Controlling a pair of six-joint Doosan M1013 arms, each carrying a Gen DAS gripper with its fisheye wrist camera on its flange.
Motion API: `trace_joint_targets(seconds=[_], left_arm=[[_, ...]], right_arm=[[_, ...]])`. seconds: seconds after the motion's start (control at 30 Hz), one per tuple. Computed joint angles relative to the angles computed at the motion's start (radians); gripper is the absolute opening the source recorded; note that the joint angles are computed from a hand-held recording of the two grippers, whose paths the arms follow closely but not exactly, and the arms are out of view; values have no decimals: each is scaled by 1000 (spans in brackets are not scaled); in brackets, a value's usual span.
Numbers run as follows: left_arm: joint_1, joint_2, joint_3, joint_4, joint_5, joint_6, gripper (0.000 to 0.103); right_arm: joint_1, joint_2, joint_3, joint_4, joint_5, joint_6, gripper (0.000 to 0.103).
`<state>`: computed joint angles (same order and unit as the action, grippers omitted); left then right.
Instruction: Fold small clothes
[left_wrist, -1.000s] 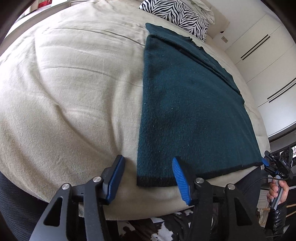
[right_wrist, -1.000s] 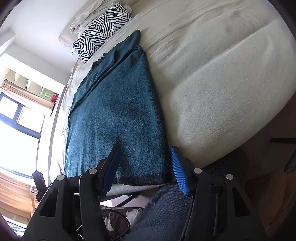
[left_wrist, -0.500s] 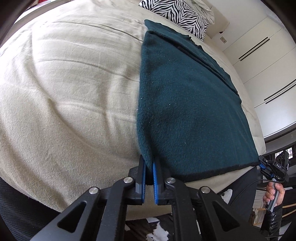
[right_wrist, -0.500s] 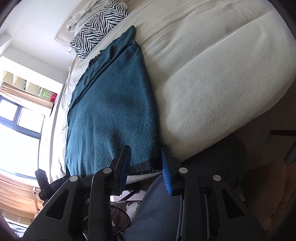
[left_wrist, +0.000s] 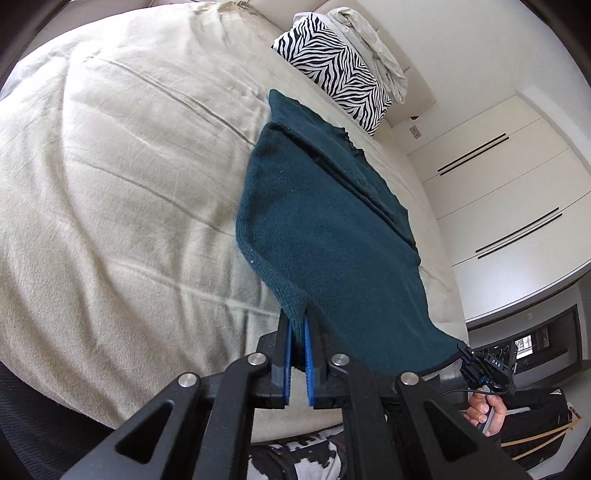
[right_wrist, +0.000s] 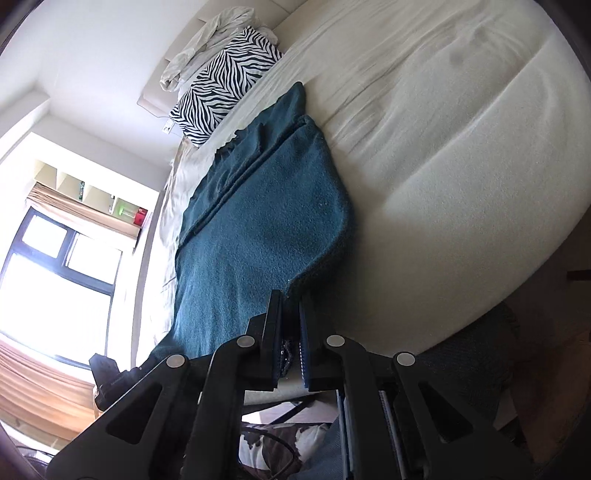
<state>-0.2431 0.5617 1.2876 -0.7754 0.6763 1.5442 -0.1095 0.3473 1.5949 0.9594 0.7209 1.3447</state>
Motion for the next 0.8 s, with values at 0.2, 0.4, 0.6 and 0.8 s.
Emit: trace_joint_targets(seconds=[0.2,0.4,0.6,0.8], left_arm=[[30,22,-47,-201,-46,84,6],[37,85,-169,-228,-61,63,6],[45,187,-356,-133,-40,-58,7],[51,339,-631,40,39,-251,6]], right_arm=[[6,45,-93,27,-35,-20,7],[10,115,-221,-25,-95,47,7],[16,216,-394,-125,-110,144,7],[37,359,-644,-324,-54,286,7]])
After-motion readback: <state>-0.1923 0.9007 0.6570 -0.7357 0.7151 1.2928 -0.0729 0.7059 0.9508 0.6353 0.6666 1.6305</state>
